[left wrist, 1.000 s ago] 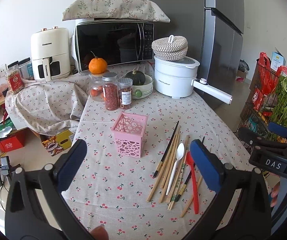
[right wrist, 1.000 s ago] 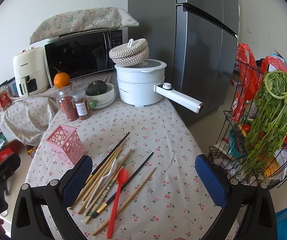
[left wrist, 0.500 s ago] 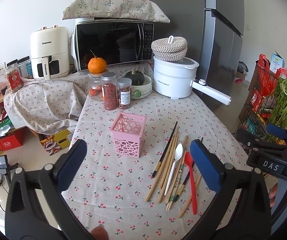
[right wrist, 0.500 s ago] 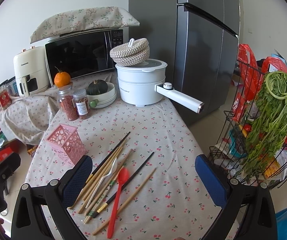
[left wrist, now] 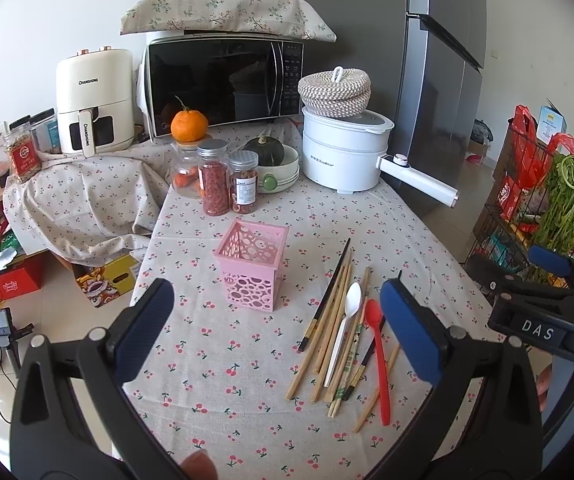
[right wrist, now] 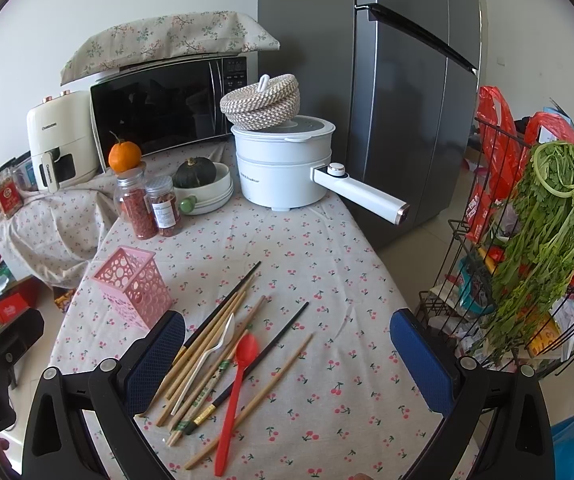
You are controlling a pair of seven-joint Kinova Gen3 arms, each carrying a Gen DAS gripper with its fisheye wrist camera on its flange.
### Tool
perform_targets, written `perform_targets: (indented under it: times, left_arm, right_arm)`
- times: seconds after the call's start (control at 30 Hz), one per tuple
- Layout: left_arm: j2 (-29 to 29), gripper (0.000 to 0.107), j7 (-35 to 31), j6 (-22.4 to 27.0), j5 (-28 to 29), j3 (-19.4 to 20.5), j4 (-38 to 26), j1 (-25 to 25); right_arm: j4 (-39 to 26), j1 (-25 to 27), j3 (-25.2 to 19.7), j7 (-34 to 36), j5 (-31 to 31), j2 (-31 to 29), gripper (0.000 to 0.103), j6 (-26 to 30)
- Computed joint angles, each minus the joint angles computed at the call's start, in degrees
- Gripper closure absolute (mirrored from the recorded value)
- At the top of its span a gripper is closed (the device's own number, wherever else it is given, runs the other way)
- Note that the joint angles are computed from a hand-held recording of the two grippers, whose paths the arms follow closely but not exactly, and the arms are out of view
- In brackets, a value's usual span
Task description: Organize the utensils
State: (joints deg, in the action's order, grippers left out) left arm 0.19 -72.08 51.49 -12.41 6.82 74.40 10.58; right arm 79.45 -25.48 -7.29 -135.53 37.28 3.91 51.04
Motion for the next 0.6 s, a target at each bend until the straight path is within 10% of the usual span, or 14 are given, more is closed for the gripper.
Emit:
perform_targets:
  times: [0.6]
  left_arm:
    - [-0.1, 0.005, -0.1, 0.0, 0.3, 0.0, 0.2, 0.0]
  right_arm:
    - [-0.1, 0.0, 0.0, 0.2, -0.3, 0.1, 0.000, 0.2]
